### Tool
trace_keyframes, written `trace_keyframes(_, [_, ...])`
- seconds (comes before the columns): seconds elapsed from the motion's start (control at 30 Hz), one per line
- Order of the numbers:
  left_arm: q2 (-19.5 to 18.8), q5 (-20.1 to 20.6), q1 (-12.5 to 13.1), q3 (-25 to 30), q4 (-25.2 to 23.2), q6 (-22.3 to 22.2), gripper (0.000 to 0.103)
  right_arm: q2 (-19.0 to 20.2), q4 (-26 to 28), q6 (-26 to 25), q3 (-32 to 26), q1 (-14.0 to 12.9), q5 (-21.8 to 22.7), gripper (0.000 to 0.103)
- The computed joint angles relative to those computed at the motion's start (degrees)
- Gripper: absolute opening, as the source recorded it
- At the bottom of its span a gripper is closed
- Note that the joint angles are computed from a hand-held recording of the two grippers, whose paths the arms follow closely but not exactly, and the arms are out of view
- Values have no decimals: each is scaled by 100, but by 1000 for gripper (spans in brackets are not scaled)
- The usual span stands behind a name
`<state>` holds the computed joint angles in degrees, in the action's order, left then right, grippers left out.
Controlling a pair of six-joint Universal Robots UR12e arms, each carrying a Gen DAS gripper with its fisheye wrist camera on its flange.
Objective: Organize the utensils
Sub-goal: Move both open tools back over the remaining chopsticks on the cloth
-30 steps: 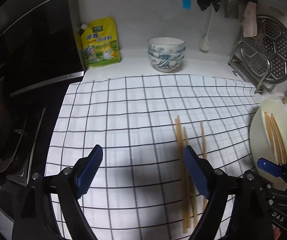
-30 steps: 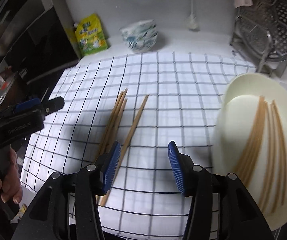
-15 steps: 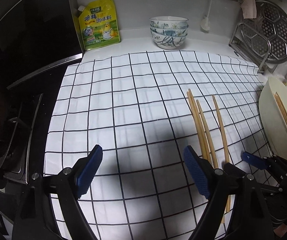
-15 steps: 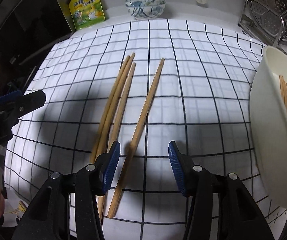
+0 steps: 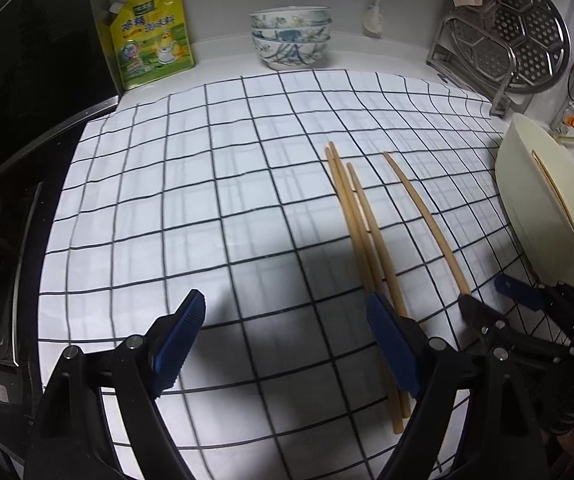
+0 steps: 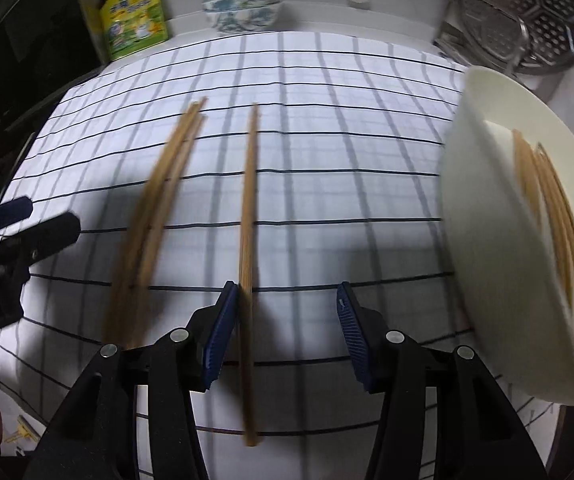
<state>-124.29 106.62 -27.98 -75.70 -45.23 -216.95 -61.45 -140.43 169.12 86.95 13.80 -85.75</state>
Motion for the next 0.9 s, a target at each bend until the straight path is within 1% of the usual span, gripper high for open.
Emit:
trace_keyframes(0.07, [-47,-22,-18,47,-6,9,81,-6,12,15,-7,-36,-46,48])
trace_keyframes(0.1, [-73,-27,-27,75,-17,8,81,-15,27,25,-7,-57,-16,48])
trace_keyframes(0.17, [-126,-32,-46,130,-44,16,81,-57,-11,21,34,-116,196,48])
trace_keyframes(0.27, [-180,-49,-64,185,-120,3,81,-99,-47,-77,75,-122,222,48])
trace_keyframes(0.4, [-234,0,-89,245,-238,-20,81,-125,-15,-75,99,-143,293,48])
trace_keyframes(0.7, [-201,121,-99,192,-310,-135,82,-133,7,-92,76,-172,417,48])
trace_keyframes(0.77, [-179,85,-94,152,-302,-193,82,-137,-5,-107,78,-174,428,48])
trace_keyframes(0.9, [-206,110,-101,196,-473,-241,83,-140,8,-115,86,-180,446,48])
